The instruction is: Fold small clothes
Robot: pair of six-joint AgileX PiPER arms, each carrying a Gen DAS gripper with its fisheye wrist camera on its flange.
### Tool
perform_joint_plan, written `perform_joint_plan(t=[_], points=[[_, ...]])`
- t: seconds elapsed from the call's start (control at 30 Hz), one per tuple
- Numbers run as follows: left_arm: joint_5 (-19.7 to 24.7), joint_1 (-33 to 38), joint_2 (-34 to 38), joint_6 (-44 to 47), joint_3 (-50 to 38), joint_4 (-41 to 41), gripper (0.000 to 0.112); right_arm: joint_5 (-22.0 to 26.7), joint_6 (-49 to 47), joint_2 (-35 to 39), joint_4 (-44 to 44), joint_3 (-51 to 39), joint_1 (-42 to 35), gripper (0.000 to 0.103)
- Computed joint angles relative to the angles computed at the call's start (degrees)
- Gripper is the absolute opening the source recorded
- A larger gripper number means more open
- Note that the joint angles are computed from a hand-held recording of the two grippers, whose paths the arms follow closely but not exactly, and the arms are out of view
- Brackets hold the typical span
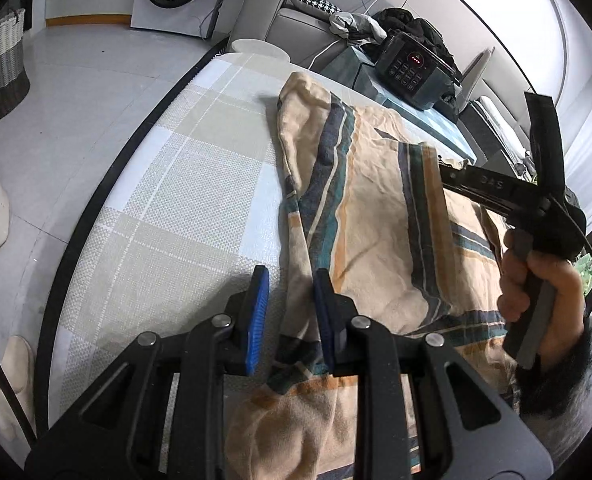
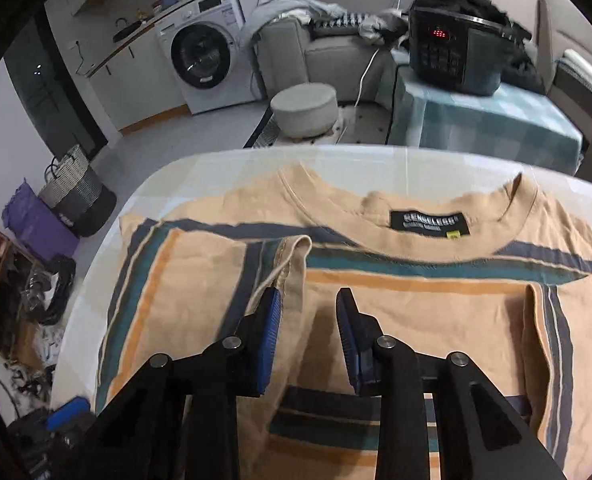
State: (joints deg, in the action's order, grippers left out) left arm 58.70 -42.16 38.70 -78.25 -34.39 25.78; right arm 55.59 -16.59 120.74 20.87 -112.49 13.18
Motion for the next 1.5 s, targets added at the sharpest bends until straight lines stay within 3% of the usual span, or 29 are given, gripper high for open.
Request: perform_joint_plan(t=[0.13, 0.23, 0.8, 1.1, 1.23, 1.3, 1.37, 1.5], points=[[-0.10, 0.15, 0.29, -0.23, -0.13, -0.16, 0.021, 5.46, -3.14, 2.22, 4.27, -3.66, -1.53, 0.035], [-3.66, 6.34, -1.48, 5.65, 0.75, -5.23, 0.021, 6.28, -4.33, 2.53, 5.67, -3.28, -1.70, 0.036], [-4.94, 4.38, 0.47, 4.89, 0.73, -3.84, 0.021, 1.70, -12.63, -6.37, 16.45, 10.43, -3.97, 0.037], [-4.68, 3.99, 0.12, 4.41, 0.80, -3.54, 0.021, 2.95, -9.14, -3.74, 14.22, 8.51, -3.03, 0.037], [-3.84, 2.88, 0.29, 3.18, 0.59, -2.61, 0.021, 2.16, -11.92, -4.95, 16.53, 10.20, -3.14, 0.031], [-3.87, 2.59, 0.26, 2.65, 0.63, -2.45, 0.021, 2.02, -12.07, -5.23, 16.49, 10.19, -2.96, 0.023], [-3.69, 2.19, 0.43, 2.08, 0.51, -2.11, 0.021, 0.60, -11.05, -5.60, 13.77, 10.38, -1.96, 0.005], [-3.39, 1.58, 0.63, 1.42, 0.46, -1.61, 0.021, -2.09, -8.78, -6.67, 10.49, 11.51, -2.37, 0.004]])
